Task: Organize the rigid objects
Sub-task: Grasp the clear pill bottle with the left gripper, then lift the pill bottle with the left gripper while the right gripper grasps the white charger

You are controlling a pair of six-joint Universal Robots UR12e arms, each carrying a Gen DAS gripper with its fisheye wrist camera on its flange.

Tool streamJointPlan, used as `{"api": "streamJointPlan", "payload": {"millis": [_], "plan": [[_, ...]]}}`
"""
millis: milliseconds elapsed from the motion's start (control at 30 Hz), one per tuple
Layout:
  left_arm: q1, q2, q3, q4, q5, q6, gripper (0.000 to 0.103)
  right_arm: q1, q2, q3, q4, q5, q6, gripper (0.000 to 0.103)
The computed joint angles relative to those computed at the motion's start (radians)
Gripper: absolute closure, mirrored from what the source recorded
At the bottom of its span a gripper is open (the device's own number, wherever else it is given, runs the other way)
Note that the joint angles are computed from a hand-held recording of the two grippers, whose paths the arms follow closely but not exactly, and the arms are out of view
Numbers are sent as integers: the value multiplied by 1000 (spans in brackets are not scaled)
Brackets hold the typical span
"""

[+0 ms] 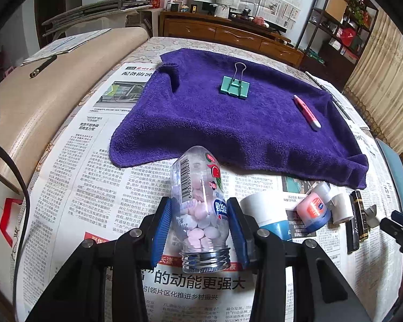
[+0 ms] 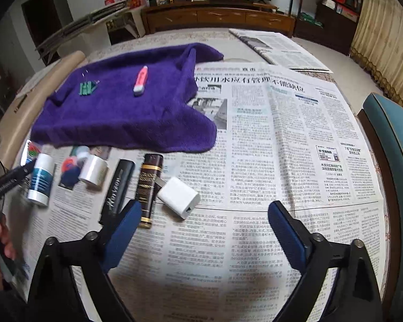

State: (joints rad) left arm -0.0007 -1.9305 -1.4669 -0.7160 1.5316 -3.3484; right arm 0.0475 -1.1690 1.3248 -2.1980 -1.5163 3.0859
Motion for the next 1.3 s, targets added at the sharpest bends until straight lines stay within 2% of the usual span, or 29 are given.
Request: {"api": "streamJointPlan", "payload": {"millis": [233, 400, 600, 733, 967, 1300], "plan": [[6, -2, 1, -7, -23, 0, 63, 13, 15, 0, -4, -19, -70, 22], [8, -3, 5, -4, -38, 2, 63, 31, 26, 0, -10, -117, -134, 30], [10, -5, 8, -11, -53, 0, 63, 19, 40, -6, -42, -69, -112, 30], [12, -4, 8, -9, -55, -1, 63, 8, 44, -6, -49, 2, -88, 35], [17, 4, 2, -9, -53, 3, 63, 14, 40, 2, -70, 18, -119, 73], [27, 15, 1, 0, -68, 0, 63, 1, 31, -6, -39, 54, -54, 75]]}}
